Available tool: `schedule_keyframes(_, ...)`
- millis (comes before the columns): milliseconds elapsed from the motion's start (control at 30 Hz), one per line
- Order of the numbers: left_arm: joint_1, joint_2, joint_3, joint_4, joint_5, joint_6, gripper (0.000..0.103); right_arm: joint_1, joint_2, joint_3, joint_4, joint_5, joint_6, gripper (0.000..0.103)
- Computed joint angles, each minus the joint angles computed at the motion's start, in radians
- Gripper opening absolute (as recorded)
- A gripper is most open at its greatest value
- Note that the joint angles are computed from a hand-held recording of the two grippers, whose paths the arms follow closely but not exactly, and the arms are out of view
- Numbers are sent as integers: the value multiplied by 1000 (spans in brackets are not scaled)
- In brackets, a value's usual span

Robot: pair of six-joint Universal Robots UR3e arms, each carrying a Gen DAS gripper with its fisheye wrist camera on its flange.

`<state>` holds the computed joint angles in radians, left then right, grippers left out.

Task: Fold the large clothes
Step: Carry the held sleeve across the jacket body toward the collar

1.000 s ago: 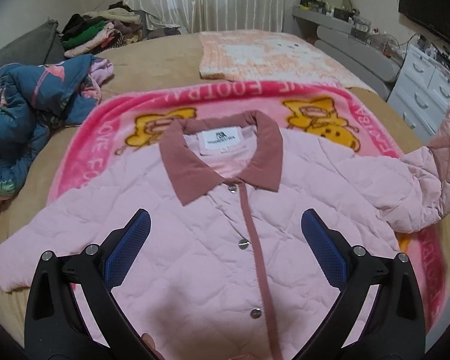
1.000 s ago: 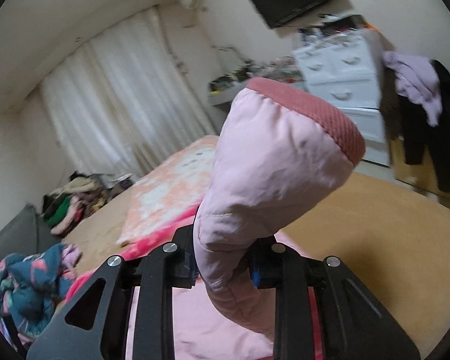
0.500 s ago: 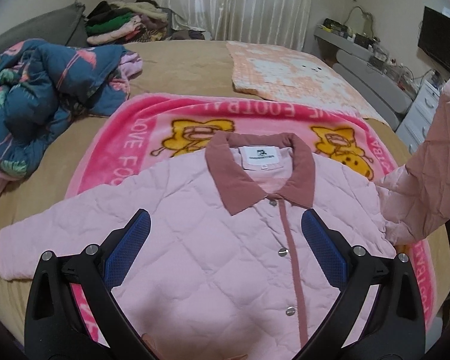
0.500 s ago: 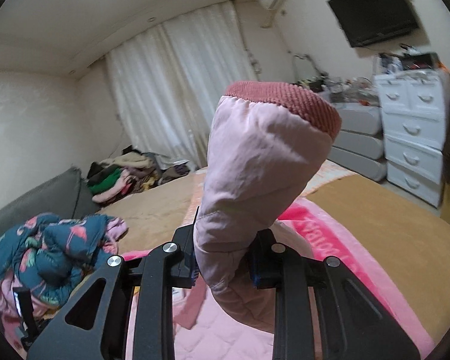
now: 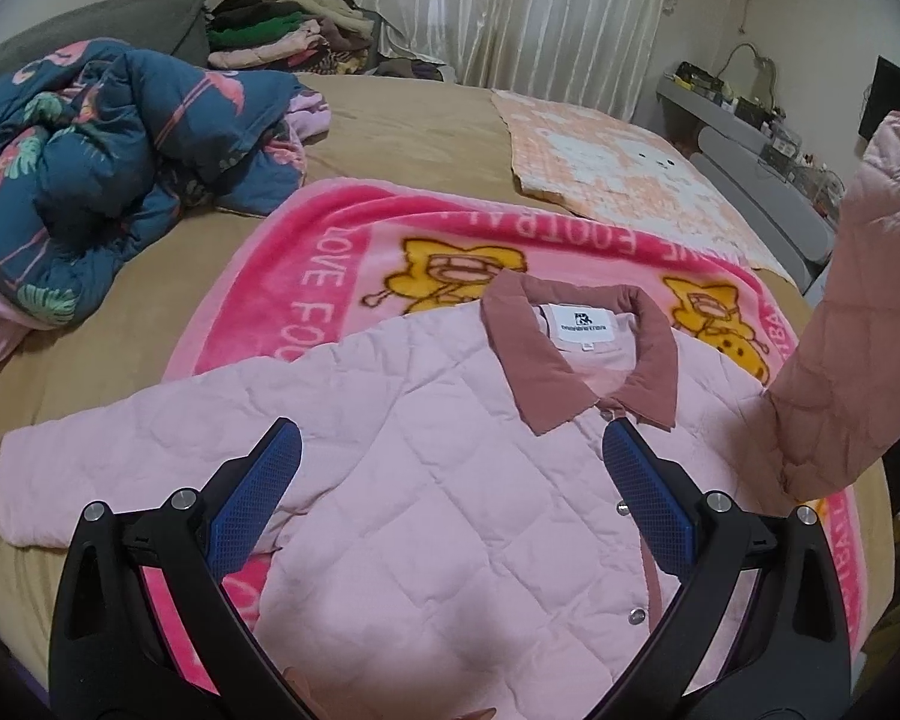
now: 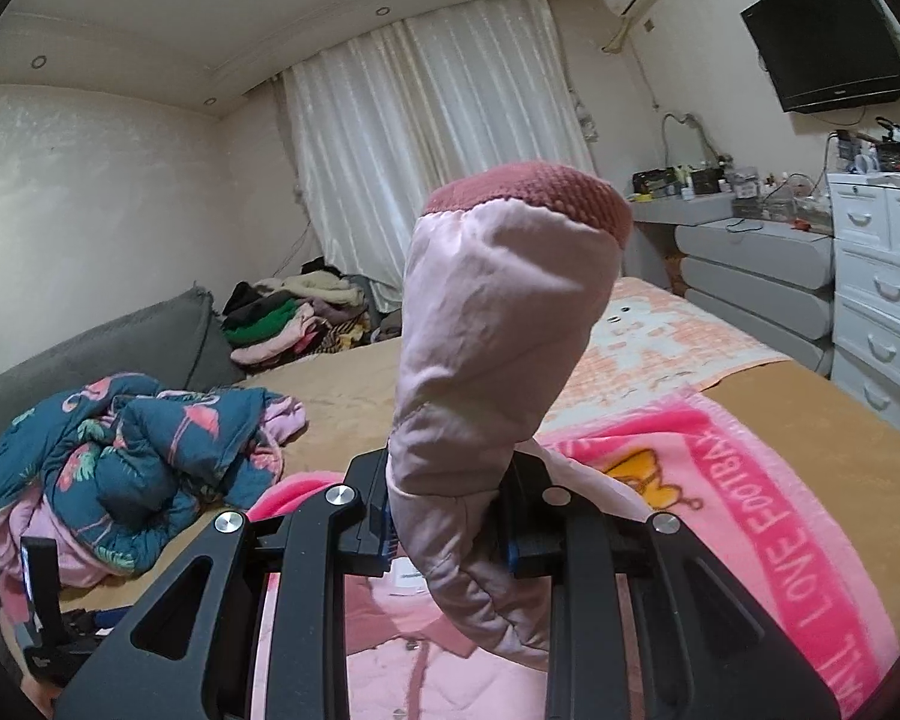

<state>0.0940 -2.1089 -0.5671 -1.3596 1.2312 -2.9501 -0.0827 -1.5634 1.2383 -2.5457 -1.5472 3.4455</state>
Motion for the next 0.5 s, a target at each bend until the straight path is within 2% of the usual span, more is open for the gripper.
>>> schedule_keyframes(133,43,22,-38,0,-56,4,94,71,66,-24,-27,-26,4,24)
schedule_keyframes(433,113,57,-127,8,-117,25,94,201,217,-60,-82,-68,19,24)
schedule_keyframes(500,136,86,-204,61,-143,15,94,219,240,-58,-89,-71,18,24)
